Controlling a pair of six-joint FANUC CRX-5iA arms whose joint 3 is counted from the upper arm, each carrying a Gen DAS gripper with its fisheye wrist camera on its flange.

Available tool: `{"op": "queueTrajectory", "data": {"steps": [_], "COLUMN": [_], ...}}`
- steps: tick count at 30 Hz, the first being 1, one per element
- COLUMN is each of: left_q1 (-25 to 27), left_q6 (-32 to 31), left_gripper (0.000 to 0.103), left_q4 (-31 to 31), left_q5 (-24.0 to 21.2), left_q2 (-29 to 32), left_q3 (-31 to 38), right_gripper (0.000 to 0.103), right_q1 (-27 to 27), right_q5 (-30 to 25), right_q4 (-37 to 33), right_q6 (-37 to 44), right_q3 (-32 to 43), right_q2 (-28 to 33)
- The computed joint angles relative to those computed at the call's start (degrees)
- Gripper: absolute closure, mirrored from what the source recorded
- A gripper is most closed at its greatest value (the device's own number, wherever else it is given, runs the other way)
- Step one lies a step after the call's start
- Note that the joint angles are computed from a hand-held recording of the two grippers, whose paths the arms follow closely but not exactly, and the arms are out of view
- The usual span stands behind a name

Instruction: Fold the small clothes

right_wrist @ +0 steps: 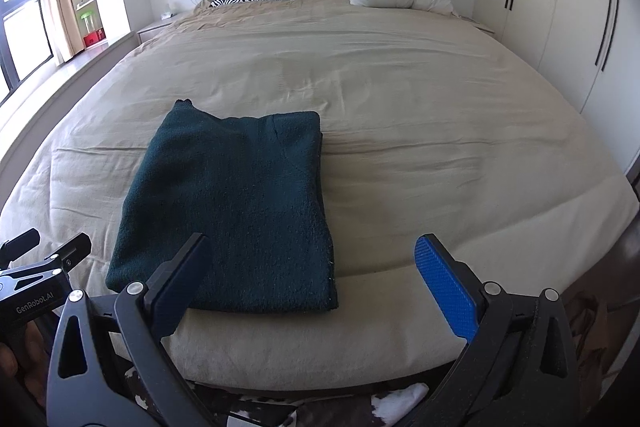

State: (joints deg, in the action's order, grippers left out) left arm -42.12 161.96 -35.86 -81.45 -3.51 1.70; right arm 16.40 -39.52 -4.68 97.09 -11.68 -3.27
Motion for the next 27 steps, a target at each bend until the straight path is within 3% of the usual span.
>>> {"op": "queueTrajectory", "data": {"steps": [27], "left_q1": [0.29], "left_q6": [-0.89], "left_gripper": [0.0], "left_q4": [0.84], "left_q5": [0.74], "left_q2": [0.15], "left_q3": [-0.21], "right_gripper": [0.0], "right_q1": [0.95], "right_q5": [-0.1], "right_q4": [1.12], "right_q6": [-1.27], "right_q3": [-0.34], "right_q2": [1.04]}}
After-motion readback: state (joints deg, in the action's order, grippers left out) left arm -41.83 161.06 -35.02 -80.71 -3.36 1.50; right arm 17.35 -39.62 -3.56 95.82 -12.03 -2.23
